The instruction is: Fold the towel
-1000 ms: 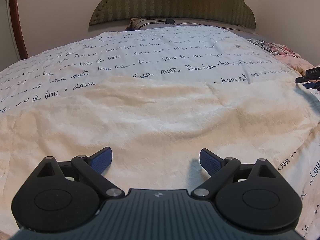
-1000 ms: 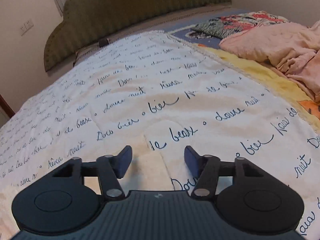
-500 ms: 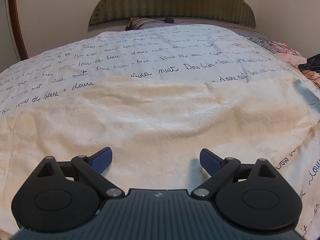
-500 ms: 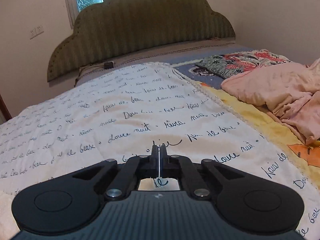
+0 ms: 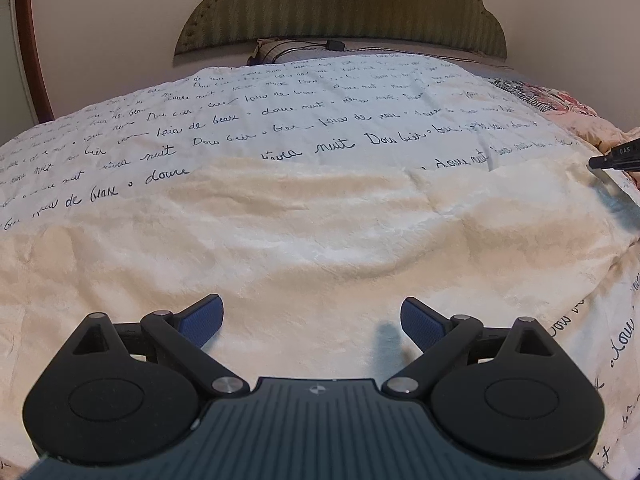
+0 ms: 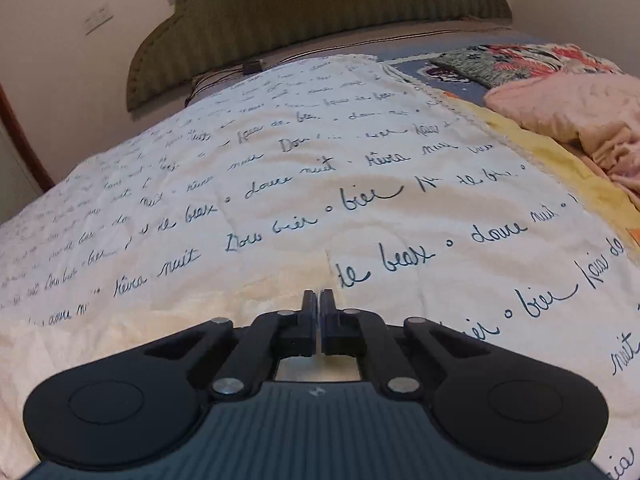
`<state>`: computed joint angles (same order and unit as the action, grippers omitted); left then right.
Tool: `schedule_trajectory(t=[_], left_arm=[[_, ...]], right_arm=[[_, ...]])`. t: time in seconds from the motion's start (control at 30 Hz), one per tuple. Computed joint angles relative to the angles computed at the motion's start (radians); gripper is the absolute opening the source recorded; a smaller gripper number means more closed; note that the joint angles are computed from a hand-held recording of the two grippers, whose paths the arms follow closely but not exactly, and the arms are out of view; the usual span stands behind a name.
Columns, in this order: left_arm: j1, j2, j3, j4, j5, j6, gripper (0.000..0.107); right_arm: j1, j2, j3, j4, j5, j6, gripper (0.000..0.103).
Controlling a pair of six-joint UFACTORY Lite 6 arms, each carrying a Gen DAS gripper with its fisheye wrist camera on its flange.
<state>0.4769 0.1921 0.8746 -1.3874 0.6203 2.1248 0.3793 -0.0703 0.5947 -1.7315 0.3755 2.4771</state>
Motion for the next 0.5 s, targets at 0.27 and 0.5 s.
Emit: schedule_trajectory(t=[0.27, 0.5], left_arm=[[-0.007, 0.014, 0.020, 0.020, -0.014, -0.049, 0.097], [-0.001, -0.017, -0.004, -0.002, 0.002, 0.012, 0.097]], right_arm=[[0.067, 0.020, 0.157, 0.228, 0.264, -0.258, 0.001], [0.082, 0.377, 0.360, 0.539, 0.457, -0.457, 0.010]])
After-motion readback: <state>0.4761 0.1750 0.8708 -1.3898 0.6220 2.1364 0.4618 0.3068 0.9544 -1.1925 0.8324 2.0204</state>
